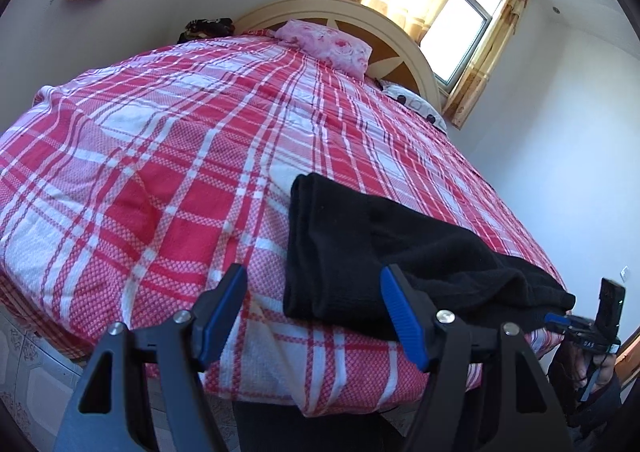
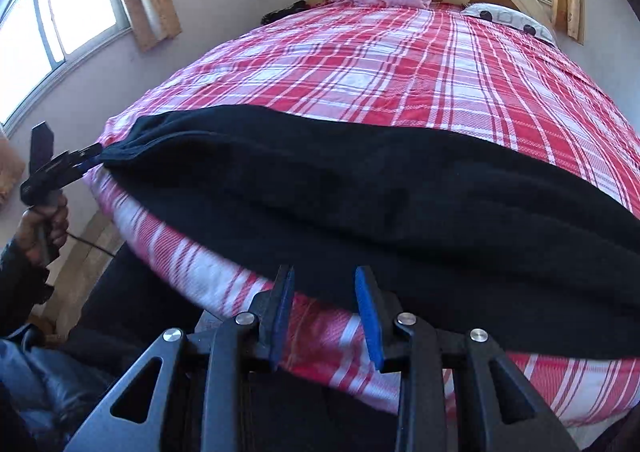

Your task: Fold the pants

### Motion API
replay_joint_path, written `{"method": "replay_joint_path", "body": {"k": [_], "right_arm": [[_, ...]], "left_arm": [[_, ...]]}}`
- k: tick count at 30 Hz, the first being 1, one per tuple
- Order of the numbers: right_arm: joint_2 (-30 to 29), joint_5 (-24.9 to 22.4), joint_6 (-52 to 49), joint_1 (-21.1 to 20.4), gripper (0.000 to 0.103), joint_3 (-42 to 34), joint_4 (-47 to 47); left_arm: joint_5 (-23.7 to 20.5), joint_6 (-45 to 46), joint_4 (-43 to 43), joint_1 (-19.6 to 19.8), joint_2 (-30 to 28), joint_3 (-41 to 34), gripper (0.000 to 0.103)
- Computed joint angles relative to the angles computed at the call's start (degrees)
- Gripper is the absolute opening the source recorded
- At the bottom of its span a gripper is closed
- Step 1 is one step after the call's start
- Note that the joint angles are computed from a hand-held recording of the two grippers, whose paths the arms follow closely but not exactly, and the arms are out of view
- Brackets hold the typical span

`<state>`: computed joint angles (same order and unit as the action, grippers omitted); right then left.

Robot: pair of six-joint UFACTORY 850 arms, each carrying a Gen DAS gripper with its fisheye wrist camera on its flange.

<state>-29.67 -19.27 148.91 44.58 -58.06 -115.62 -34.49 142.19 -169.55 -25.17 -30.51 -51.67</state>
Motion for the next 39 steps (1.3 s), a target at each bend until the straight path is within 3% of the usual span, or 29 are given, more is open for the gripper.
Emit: {"method": "replay_joint_path", "body": {"k": [2,6,9,12,14,15,16,18,22,24,27,29,31,32,34,35,37,39], "right_arm": [[0.6,-2.9,-0.2,1.4,0.034,0.2,-1.4],[-1.4,-7.8,-11.9,1.7,0.04,-4.8,1.7],[-5.0,-1.7,-17.3,-1.3,0.041,-10.3,2.7],[-8.9,2.3,-28.4,-3.0,0.041,-14.8,12.2],[-9.6,3.0,-27.3,-3.2,0.041,-14.9,12.4],[-9.5,3.7,-23.2,-3.2,0.036,-14.2,9.1],[-9.1,4.0,-18.9,-2.9,0.025,-13.2,5.5],[-8.5,3.0,-16.0,-1.7,0.02,-11.7,2.6],[-7.9,2.2,-18.1,1.5,0.019,-9.9,3.2],[-8.6,2.7,-20.7,2.3,0.02,-10.4,5.7],[-8.3,-1.2,-22.7,3.4,0.02,-10.4,7.4],[-7.6,-5.6,-24.0,3.7,0.022,-10.4,8.9],[-7.5,-6.9,-28.7,3.3,0.03,-11.4,11.9],[-7.5,-6.6,-28.9,2.8,0.032,-11.8,10.9],[-8.3,-4.0,-30.8,1.4,0.049,-13.5,9.9],[-8.9,-2.9,-33.7,0.9,0.052,-14.6,11.9],[-10.4,-2.3,-39.7,0.1,0.053,-16.8,15.9],[-10.7,1.2,-40.8,-0.9,0.052,-17.4,15.9]], "left_arm": [[0.3,0.1,0.3,-0.4,0.6,0.5,0.072],[0.8,-2.5,3.1,-1.0,1.9,1.5,0.072],[0.3,-6.4,6.4,-1.1,2.4,2.1,0.072],[-1.1,-13.2,12.9,-0.8,1.4,1.9,0.072],[-1.2,-15.0,14.4,-0.8,0.4,1.1,0.072],[-1.2,-15.6,14.7,-0.8,-0.1,0.8,0.072],[-2.0,-16.4,15.3,-0.7,-0.3,0.6,0.072],[-3.0,-17.0,14.9,-0.5,-0.5,0.4,0.072],[-5.4,-19.1,15.8,0.4,-0.2,0.2,0.072],[-4.0,-17.9,14.2,0.2,0.0,-0.3,0.072],[-1.2,-17.6,13.4,0.1,-0.1,-1.5,0.067],[-1.2,-17.6,13.3,0.4,-0.4,-1.9,0.066],[-1.3,-17.8,13.4,0.5,-0.7,-2.3,0.066],[-1.1,-17.5,13.2,0.5,-0.9,-2.6,0.066],[0.2,-15.9,12.2,0.4,-1.2,-3.2,0.058],[0.9,-15.3,11.9,0.4,-1.5,-3.7,0.054],[1.2,-15.1,11.8,0.6,-2.0,-4.3,0.049],[0.7,-16.7,13.5,1.0,-2.5,-4.7,0.034]]}}
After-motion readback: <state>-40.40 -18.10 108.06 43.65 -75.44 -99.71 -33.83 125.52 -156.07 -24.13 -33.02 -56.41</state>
